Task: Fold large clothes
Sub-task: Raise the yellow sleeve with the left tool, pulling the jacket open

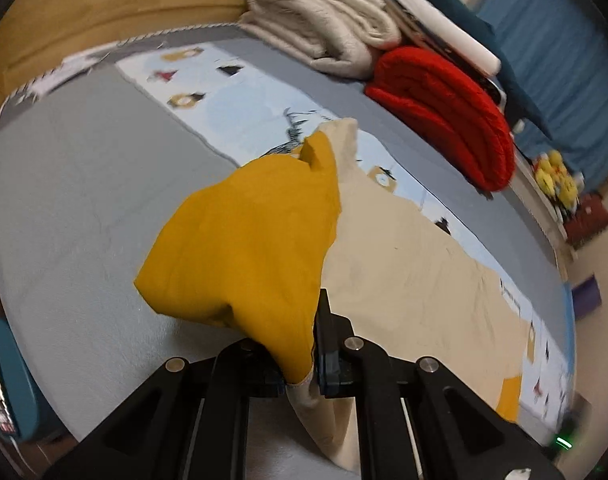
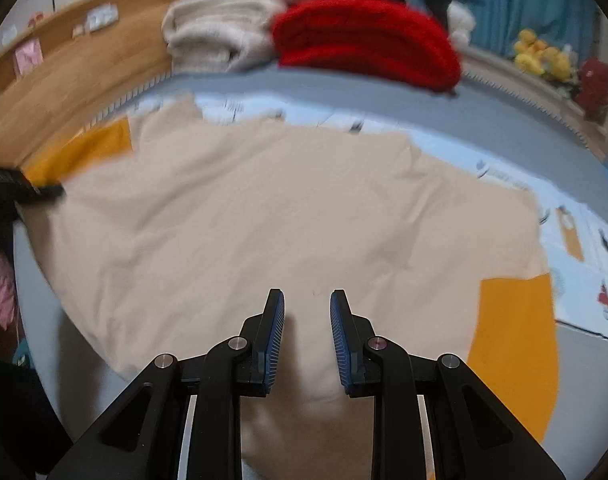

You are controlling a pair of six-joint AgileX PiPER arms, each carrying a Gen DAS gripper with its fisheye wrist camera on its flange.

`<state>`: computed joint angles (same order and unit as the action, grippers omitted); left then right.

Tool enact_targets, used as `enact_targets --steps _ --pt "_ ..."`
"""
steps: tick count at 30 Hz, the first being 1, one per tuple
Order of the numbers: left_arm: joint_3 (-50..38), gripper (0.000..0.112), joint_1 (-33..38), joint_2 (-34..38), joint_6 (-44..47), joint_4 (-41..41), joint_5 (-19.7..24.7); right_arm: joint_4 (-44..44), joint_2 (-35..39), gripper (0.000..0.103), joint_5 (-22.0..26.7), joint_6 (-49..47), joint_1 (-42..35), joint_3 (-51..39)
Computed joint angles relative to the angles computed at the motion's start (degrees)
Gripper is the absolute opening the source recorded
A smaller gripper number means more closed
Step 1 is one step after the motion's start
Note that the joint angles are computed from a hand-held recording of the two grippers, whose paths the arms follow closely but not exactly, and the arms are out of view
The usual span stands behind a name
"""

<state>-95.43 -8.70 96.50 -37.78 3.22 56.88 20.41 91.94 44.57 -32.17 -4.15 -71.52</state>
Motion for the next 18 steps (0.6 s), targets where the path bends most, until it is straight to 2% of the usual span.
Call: enact_targets --steps 1,2,4,8,13,16,18 --pt "-0.1 0.009 -0.3 0.0 1.3 -0.4 -0.1 -3.6 3.2 0.025 2.3 2.7 1.4 -1.5" --pt "-0.3 0.009 -0.8 0.1 1.9 -0.1 -0.1 -7.3 5.2 0.025 2.7 5.0 2.7 -1.8" --pt "-0.6 0.009 -2.8 0.0 2.3 2.7 -0.5 -10.2 6.7 0.025 0.9 5.9 4.0 -1.7" --pt "-2.1 0.009 -5.2 -0.3 5.8 3.2 -2.3 -4.3 6.2 0.025 3.0 4.9 0.8 -4.6" --pt "-4.4 0.009 -10.7 0.3 9.4 5.0 -4.6 0.5 0.3 0.026 -0.1 3.4 -4.5 -4.0" --pt "-6.6 0.008 -14.7 1.6 12.0 5.8 -5.2 1.1 -3.3 0.034 -2.7 4.1 -8.2 -3.2" --pt "-8.3 0.008 -17.7 2.6 15.0 5.2 -5.7 2.7 -4.6 0.039 -2.6 2.6 -11.0 -3.7"
